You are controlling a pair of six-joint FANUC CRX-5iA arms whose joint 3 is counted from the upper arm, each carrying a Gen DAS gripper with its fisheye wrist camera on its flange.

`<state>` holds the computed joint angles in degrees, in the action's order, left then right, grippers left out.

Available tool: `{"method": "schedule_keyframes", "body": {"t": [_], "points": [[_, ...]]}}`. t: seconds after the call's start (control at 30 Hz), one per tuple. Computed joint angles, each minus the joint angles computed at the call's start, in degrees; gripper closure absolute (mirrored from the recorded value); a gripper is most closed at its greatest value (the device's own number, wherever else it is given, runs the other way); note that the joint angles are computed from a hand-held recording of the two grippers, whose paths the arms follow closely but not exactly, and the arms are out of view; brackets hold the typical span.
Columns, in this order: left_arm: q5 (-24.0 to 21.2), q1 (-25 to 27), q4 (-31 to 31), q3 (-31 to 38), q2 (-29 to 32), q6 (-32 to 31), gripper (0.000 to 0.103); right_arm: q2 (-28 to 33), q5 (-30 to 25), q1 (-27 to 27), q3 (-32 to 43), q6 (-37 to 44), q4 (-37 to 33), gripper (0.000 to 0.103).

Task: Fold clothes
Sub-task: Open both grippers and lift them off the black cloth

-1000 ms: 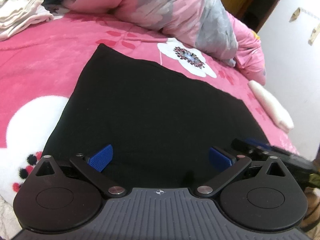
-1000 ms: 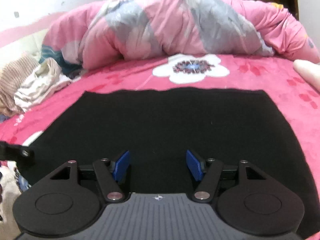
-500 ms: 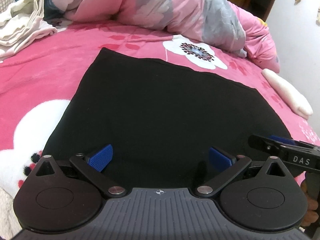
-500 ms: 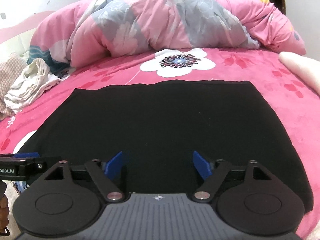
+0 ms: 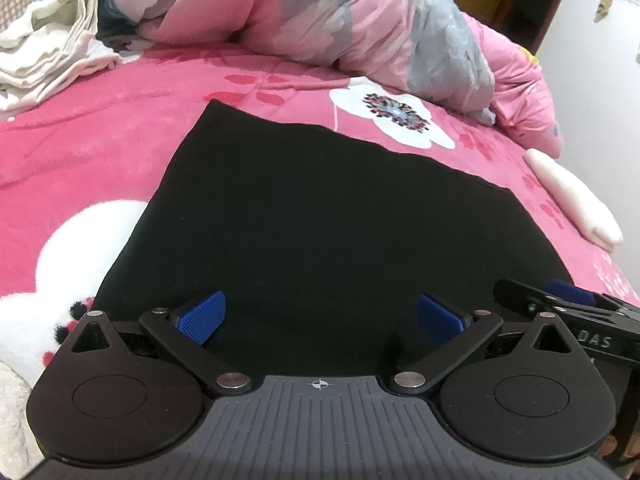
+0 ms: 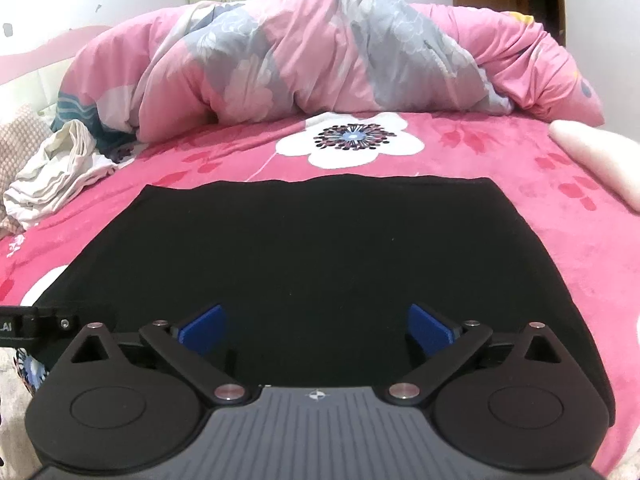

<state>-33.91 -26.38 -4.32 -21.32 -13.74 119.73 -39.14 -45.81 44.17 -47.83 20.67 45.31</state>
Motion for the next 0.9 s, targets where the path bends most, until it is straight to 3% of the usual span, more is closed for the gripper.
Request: {"method": "schedule_keyframes", "body": {"t": [0.1,0.27,0.47,0.73,0.9], "points": [[0.2,0.1,0.1,-0.6,-0.8,0.0,0.0,0.6,-0.4,0.8,0.3,-1.0,0.9,0.001],[0.0,1.6,2.7,-1.9,-1.8,-3.8,0.0,0.4,3.8,-0.2,-1.1,-3.9,4.3,0.001],[1.1,3.0,1.1,-3.5,-4.4,-1.6,0.0,1.7,7.5,-1.4,0.5,-1.4,-0.6,0.001],[-2.2,2.6,-3.8,-4.0,-6.9,4.2,0.0,1.3,7.3,1.3,-1.0,-5.1,3.1,0.001],[-3.0,3.2,-3.9,-4.9,-7.8,4.8,0.0,2.9,8.7,1.4,-0.6,-5.4,3.0,0.001]]}}
